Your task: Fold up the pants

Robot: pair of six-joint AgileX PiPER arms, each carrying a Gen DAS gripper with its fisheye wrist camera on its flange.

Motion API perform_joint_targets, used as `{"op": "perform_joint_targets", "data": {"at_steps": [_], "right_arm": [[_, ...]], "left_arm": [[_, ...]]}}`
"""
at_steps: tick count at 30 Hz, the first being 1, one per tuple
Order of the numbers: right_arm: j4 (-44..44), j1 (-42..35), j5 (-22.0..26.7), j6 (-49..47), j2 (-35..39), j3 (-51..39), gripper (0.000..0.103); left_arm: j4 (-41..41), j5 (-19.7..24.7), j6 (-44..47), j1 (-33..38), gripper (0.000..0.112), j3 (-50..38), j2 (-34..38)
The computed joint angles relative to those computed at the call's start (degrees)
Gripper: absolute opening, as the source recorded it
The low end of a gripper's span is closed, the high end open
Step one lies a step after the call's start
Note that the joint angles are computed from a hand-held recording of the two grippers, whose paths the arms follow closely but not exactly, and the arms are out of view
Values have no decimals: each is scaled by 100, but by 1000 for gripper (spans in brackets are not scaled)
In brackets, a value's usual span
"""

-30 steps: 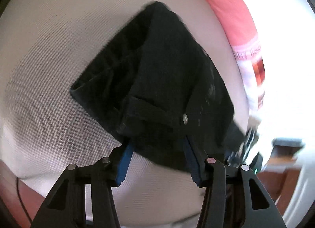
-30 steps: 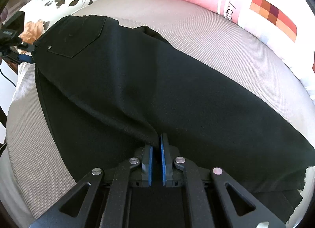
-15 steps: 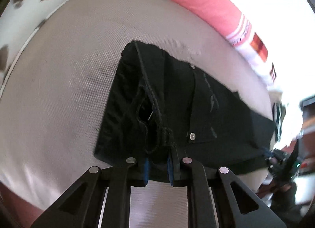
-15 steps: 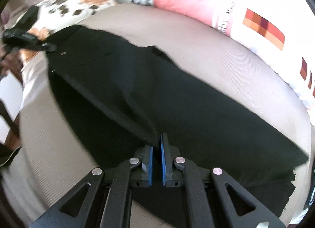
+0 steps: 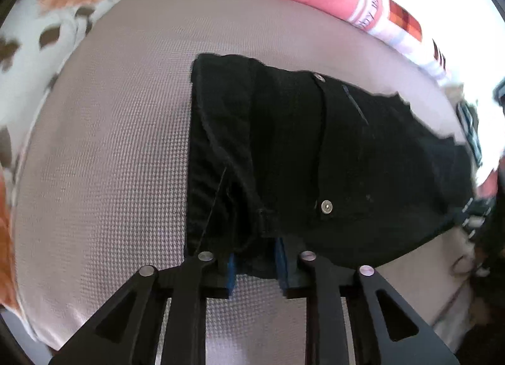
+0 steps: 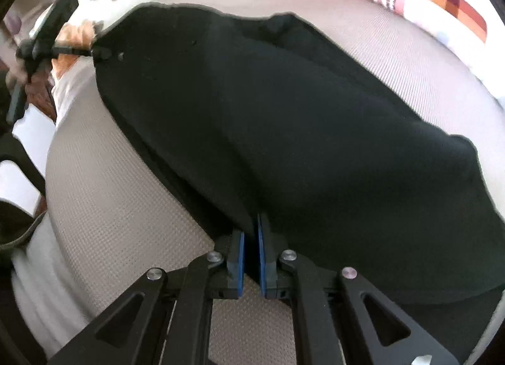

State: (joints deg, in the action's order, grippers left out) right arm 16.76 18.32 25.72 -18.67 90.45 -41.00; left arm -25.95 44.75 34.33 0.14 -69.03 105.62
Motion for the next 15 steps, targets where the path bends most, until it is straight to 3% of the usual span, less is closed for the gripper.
{"op": "perform_joint_targets", "data": {"at_steps": [1,3,5,10,12,15], "right_arm": [[41,-47,147,-36,48,-105,7],[138,-99,217,-85,65,-137,7],[53,-51,148,63,50,-113,7],[-89,29,108,273,-61,-76,9],[27,-38,88,84,-115,-20,10],[203,-87,-20,-105,-276,164,11]], "left_arm": [[77,-51,-26,-20,28,48,-71],[240,-62,-158,6,46,90,-212],[666,-201,-298,16,53,238,-488],[1499,-588,-551,186,53,785,-1256],[1131,-681,-298,196,53,994,-1623],[365,-835,323,-413,53,1307,-2167]]}}
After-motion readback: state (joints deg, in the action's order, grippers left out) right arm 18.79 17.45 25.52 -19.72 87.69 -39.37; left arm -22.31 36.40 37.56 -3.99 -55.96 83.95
